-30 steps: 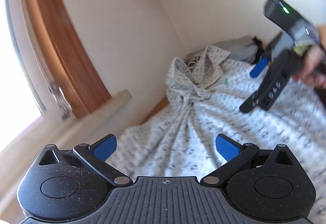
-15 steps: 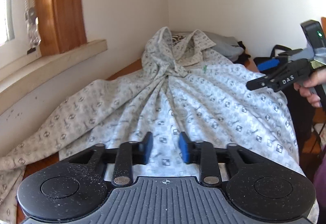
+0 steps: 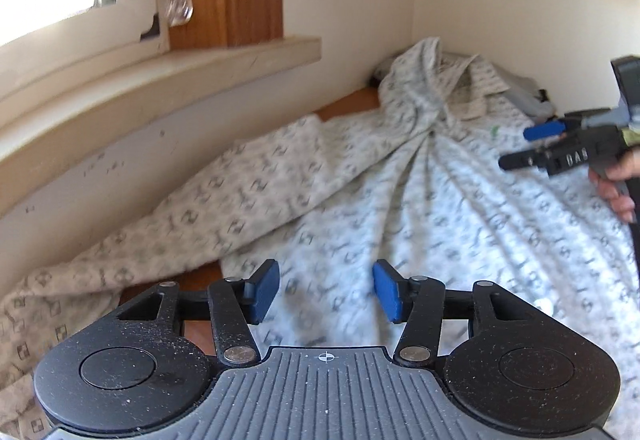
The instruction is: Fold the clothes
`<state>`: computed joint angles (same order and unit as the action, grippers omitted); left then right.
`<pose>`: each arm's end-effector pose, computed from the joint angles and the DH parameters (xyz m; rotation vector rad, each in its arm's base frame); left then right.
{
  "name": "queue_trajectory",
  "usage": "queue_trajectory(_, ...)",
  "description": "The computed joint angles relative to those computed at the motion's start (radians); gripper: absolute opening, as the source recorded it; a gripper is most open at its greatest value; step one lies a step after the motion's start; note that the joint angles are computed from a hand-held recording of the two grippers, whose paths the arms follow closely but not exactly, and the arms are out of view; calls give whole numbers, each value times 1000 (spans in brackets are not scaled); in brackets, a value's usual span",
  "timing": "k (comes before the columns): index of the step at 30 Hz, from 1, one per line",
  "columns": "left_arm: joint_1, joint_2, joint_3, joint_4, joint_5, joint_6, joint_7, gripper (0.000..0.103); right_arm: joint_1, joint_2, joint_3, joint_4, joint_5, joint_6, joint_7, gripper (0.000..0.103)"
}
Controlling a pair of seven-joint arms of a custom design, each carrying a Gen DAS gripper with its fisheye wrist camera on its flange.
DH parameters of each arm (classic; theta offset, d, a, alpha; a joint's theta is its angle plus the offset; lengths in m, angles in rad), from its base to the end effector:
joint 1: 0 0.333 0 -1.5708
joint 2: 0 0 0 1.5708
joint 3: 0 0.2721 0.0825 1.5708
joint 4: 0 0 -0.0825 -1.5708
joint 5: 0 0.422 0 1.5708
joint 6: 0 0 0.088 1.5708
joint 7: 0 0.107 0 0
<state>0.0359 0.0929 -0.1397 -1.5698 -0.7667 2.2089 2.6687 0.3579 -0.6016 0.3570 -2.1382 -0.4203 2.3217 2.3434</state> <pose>0.6610 -0.0883 0.6042 -0.8570 2.4598 -1.1899 0.3445 0.3414 0.6694 -1.7571 1.5357 -0.8050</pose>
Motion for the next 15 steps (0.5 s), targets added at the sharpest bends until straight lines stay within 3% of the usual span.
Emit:
queue_trajectory(8, 39, 16, 15, 50, -14, -84, -2, 54, 6, 14, -39, -33, 26, 48, -34, 103)
queue_trajectory(15, 59, -112, 56, -99, 1, -80, -31, 55, -4, 17, -26, -27, 23, 44, -33, 102)
